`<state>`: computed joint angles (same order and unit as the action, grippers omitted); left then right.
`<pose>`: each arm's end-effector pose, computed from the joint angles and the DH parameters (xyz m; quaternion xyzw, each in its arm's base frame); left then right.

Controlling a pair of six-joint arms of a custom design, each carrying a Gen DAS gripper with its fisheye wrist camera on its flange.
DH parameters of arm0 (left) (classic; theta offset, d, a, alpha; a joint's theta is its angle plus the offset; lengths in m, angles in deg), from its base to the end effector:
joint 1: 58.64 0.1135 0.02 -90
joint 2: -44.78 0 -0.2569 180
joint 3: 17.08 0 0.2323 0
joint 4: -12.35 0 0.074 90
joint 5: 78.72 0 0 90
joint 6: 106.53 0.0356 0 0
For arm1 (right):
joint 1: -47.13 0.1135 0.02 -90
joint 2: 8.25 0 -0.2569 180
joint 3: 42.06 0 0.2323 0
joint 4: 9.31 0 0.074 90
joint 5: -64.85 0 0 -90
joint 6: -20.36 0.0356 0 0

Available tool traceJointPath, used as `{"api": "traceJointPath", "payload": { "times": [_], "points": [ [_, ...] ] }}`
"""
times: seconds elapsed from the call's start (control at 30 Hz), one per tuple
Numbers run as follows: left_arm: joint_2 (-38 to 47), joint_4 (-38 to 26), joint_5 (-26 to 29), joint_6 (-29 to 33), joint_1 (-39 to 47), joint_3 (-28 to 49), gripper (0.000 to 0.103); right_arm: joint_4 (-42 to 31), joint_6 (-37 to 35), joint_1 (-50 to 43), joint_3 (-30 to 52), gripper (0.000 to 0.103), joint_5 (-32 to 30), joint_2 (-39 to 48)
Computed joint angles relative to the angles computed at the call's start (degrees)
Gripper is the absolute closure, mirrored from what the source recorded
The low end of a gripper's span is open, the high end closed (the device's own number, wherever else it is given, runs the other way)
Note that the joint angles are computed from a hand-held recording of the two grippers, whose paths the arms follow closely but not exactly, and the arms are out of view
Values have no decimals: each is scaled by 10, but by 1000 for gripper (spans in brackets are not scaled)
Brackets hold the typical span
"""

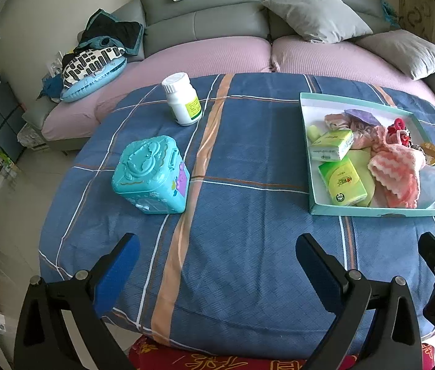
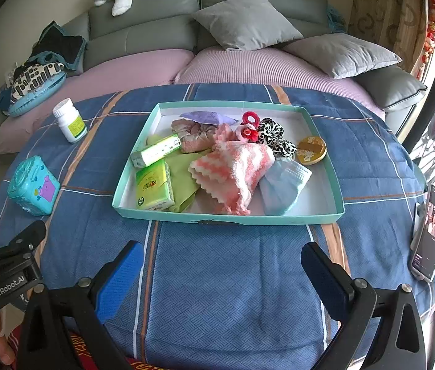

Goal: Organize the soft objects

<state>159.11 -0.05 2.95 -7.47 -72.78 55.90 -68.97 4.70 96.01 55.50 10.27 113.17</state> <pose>0.3550 -0.0841 0.1060 0.1685 0.9331 0.0552 0.3130 0.2641 0.2712 0.1364 0.2263 0.9239 -0.0970 0.2928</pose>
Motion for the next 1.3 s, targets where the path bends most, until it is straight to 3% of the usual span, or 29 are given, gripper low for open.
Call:
{"api": "traceJointPath", "payload": {
  "times": [1.3],
  "points": [
    [-1, 3, -15, 4, -6, -2, 2, 4, -4, -2, 0, 0, -3, 4]
  ]
}}
